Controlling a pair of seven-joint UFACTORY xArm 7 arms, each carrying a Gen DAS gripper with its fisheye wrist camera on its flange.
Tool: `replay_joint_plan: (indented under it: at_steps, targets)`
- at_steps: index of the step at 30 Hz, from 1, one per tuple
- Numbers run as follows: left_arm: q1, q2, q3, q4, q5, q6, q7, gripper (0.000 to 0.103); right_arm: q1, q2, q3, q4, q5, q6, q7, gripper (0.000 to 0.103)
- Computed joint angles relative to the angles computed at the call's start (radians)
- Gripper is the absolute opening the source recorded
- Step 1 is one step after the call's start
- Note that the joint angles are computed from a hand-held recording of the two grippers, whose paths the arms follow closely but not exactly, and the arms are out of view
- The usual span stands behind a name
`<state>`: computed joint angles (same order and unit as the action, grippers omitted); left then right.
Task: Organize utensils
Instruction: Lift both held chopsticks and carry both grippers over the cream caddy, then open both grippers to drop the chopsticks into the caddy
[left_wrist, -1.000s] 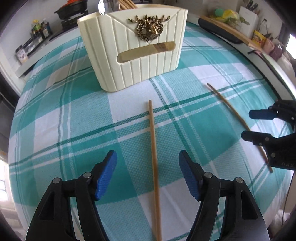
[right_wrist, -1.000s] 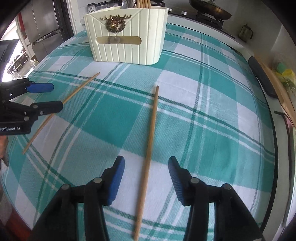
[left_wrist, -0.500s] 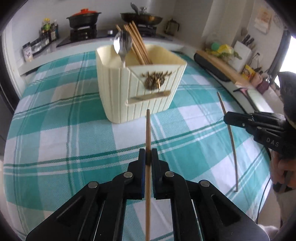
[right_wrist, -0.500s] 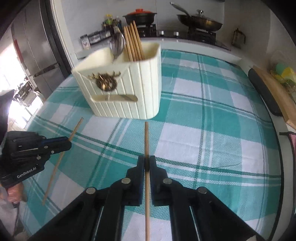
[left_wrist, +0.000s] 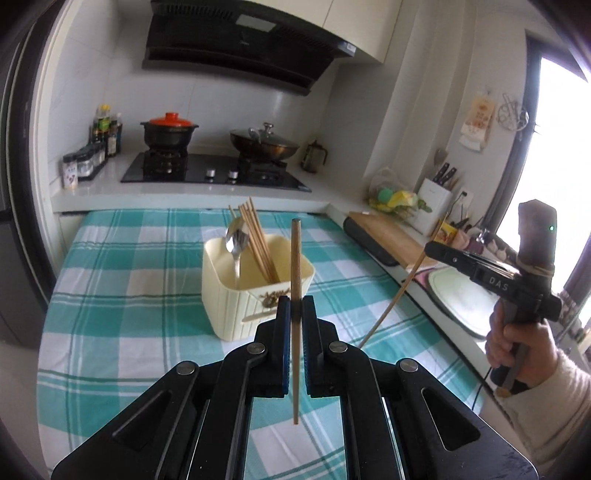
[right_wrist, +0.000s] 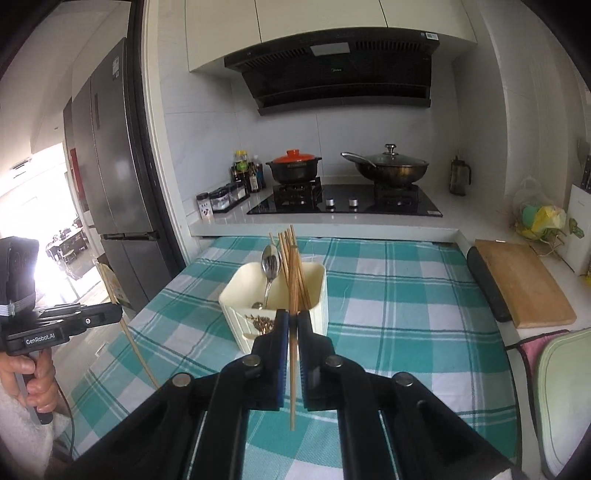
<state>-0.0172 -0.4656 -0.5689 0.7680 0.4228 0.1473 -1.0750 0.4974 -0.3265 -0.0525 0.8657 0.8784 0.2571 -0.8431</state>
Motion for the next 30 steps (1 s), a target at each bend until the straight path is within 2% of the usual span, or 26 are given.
replay_joint_plan:
  at_steps: [2,5,8,10,12,14,16,18,20,21,24,27,30]
  targets:
    - [0.032,0.000,0.002,0.043,0.017,0.006,0.008,0.004,-0.010,0.028,0.009,0.061,-0.022,0.006,0.020,0.005]
    - [0.160,0.016,-0.055,0.140,0.088,0.020,-0.024,0.004,-0.022,0.089,0.027,0.171,-0.043,0.001,0.030,0.005]
    - [0.352,0.055,-0.177,0.265,0.214,0.052,-0.123,0.004,-0.035,0.162,0.059,0.286,-0.053,-0.026,0.024,0.005]
    - [0.455,0.110,-0.247,0.337,0.303,0.049,-0.198,0.004,-0.045,0.217,0.088,0.353,-0.056,-0.063,0.008,0.005]
    - [0.571,0.188,-0.348,0.413,0.417,0.071,-0.292,0.004,-0.059,0.275,0.118,0.412,-0.053,-0.099,-0.013,0.005]
    - [0.637,0.299,-0.442,0.480,0.533,0.130,-0.363,0.004,-0.076,0.333,0.146,0.466,-0.047,-0.097,-0.021,0.005]
    - [0.633,0.450,-0.506,0.547,0.647,0.248,-0.389,0.004,-0.096,0.394,0.170,0.508,-0.089,-0.082,0.013,0.005]
    - [0.570,0.574,-0.503,0.591,0.697,0.359,-0.367,0.004,-0.108,0.461,0.180,0.553,-0.175,-0.039,0.085,0.005]
    - [0.517,0.660,-0.479,0.617,0.684,0.426,-0.326,0.004,-0.116,0.528,0.181,0.598,-0.258,0.025,0.154,0.005]
    - [0.497,0.686,-0.463,0.622,0.679,0.438,-0.321,0.004,-0.113,0.568,0.172,0.634,-0.318,0.076,0.209,0.005]
    - [0.440,0.760,-0.416,0.642,0.657,0.474,-0.285,0.004,-0.124,0.672,0.176,0.719,-0.410,0.190,0.297,0.005]
    - [0.380,0.824,-0.371,0.674,0.638,0.495,-0.248,0.004,-0.153,0.743,0.210,0.772,-0.436,0.250,0.336,0.005]
    - [0.332,0.853,-0.331,0.693,0.606,0.517,-0.230,0.007,-0.177,0.782,0.242,0.800,-0.456,0.266,0.385,0.007]
